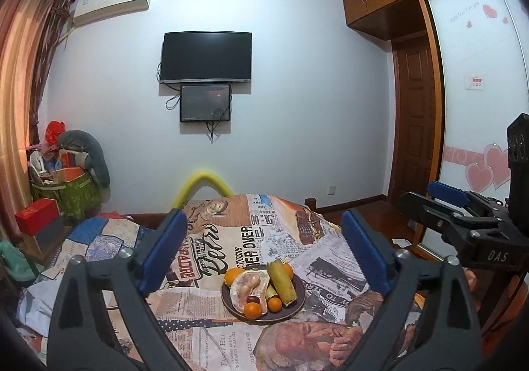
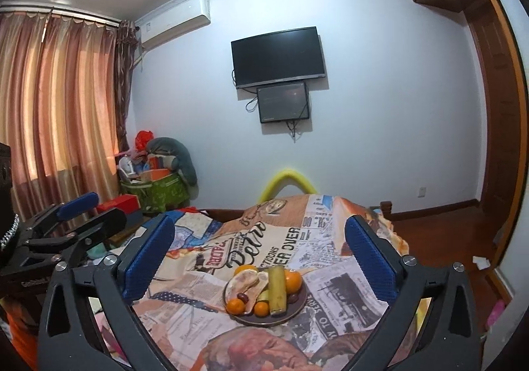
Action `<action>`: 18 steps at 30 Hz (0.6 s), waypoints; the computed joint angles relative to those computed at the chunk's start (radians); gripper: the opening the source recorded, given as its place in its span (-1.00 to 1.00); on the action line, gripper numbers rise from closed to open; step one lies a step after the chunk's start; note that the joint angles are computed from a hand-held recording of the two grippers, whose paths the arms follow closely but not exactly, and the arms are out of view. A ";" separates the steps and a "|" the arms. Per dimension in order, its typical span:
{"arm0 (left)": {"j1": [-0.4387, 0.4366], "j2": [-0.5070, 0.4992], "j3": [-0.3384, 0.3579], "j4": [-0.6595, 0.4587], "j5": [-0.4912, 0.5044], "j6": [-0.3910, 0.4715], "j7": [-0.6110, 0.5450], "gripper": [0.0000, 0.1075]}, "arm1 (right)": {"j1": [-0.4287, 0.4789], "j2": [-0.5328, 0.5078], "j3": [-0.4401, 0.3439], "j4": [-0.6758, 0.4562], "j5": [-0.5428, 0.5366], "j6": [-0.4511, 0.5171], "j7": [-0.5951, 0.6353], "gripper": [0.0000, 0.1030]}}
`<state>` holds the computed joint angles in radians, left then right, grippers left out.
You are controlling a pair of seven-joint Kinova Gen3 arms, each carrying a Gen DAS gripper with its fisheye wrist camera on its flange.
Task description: Organize fruits
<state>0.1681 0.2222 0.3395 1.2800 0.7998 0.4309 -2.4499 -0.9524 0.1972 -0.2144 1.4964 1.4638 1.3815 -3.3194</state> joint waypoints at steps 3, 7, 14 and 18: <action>-0.010 -0.009 0.007 0.019 0.025 -0.010 -0.019 0.87 | -0.011 0.002 -0.003 0.004 0.001 0.014 -0.004 1.00; -0.002 -0.015 0.001 0.031 0.028 -0.023 -0.017 0.90 | -0.013 0.002 -0.005 0.007 0.000 0.016 0.000 1.00; -0.001 -0.009 -0.004 0.025 0.027 -0.015 -0.007 0.91 | -0.025 0.008 -0.004 0.002 0.002 0.036 0.014 1.00; -0.001 -0.008 -0.005 0.023 0.024 -0.013 0.003 0.91 | -0.030 0.011 -0.003 -0.002 0.002 0.044 0.019 1.00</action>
<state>0.1669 0.2141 0.3346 1.3025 0.8243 0.4182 -2.4471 -0.9823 0.2087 -0.2171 1.4946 1.4656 1.4254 -3.3008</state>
